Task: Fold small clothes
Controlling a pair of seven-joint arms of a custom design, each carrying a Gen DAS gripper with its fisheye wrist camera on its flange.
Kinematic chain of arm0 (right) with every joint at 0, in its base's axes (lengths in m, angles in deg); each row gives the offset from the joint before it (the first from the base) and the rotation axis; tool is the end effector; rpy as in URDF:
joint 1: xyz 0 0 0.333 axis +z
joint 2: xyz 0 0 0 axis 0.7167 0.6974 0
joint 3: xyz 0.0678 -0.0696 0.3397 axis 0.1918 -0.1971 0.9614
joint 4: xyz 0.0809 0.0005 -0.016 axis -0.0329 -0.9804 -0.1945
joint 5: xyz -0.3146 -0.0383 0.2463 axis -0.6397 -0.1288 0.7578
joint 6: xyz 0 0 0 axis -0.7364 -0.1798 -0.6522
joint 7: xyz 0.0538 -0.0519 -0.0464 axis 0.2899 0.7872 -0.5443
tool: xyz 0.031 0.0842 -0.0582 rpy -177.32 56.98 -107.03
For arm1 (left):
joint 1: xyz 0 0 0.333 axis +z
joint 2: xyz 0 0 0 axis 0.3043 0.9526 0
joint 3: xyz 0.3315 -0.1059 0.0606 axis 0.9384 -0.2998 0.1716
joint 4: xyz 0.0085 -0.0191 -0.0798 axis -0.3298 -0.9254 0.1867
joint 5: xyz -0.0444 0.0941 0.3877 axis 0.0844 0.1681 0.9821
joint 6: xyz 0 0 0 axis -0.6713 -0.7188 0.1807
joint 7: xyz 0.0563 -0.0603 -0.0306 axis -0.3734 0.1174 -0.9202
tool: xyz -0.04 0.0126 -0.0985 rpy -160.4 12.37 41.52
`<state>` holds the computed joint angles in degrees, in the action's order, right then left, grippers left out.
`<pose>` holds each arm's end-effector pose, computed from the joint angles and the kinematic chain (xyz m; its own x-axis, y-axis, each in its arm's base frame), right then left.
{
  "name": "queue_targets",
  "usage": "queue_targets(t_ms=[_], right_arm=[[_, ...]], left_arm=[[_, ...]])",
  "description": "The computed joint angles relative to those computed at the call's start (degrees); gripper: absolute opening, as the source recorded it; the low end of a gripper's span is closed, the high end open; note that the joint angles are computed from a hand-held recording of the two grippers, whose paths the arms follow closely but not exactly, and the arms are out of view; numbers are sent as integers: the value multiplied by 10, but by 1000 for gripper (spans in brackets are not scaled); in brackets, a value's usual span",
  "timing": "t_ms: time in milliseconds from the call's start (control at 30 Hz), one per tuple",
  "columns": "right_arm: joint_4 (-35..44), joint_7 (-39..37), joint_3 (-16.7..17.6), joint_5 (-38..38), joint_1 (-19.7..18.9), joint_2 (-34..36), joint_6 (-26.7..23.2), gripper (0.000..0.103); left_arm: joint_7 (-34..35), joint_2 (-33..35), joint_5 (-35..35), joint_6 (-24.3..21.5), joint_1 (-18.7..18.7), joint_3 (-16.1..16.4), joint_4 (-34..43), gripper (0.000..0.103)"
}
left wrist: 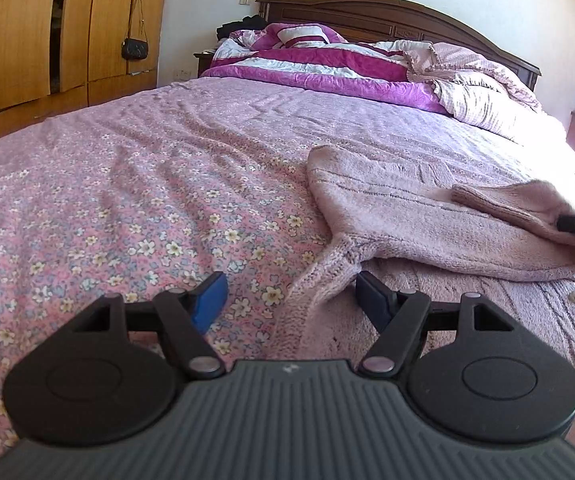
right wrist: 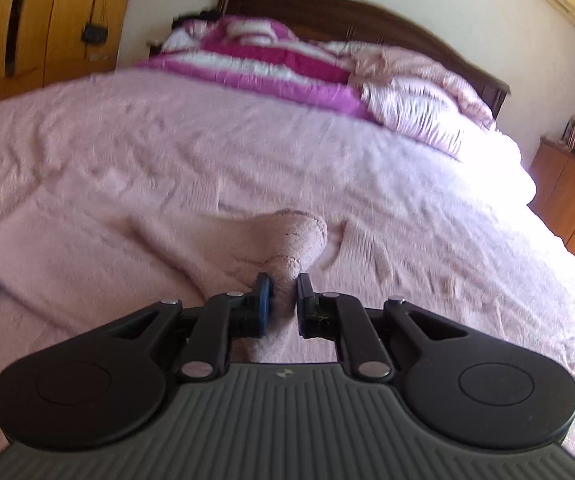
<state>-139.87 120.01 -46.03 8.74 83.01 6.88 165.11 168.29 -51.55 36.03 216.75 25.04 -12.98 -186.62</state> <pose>0.6056 0.3912 0.4875 -0.3555 -0.8964 0.2646 -0.6149 0.0111 -0.7885 0.6819 -0.1782 0.4166 -0.3386 -0.9330 0.1216 -0.5147 0.0755 -0.8540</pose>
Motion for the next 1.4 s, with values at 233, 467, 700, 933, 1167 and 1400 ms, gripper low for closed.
queue_targets(t_ms=[233, 467, 700, 933, 1167, 1400], right_arm=[[-3, -35, 5, 12, 3, -9, -24, 40], [-25, 0, 17, -5, 2, -41, -11, 60], [5, 7, 25, -28, 4, -24, 53, 72], [96, -6, -7, 11, 4, 51, 98, 75], [132, 6, -51, 53, 6, 100, 141, 56], [35, 136, -82, 10, 8, 37, 197, 7]], left_arm=[[6, -1, -3, 1, -15, 16, 2, 72], [25, -19, -9, -38, -40, 40, 7, 72], [102, -31, -36, -69, 43, -65, 7, 72], [149, -31, -57, -81, 51, -86, 31, 72], [183, -16, -95, -110, -2, -40, 75, 72], [221, 17, -143, -132, -16, -48, 122, 72]])
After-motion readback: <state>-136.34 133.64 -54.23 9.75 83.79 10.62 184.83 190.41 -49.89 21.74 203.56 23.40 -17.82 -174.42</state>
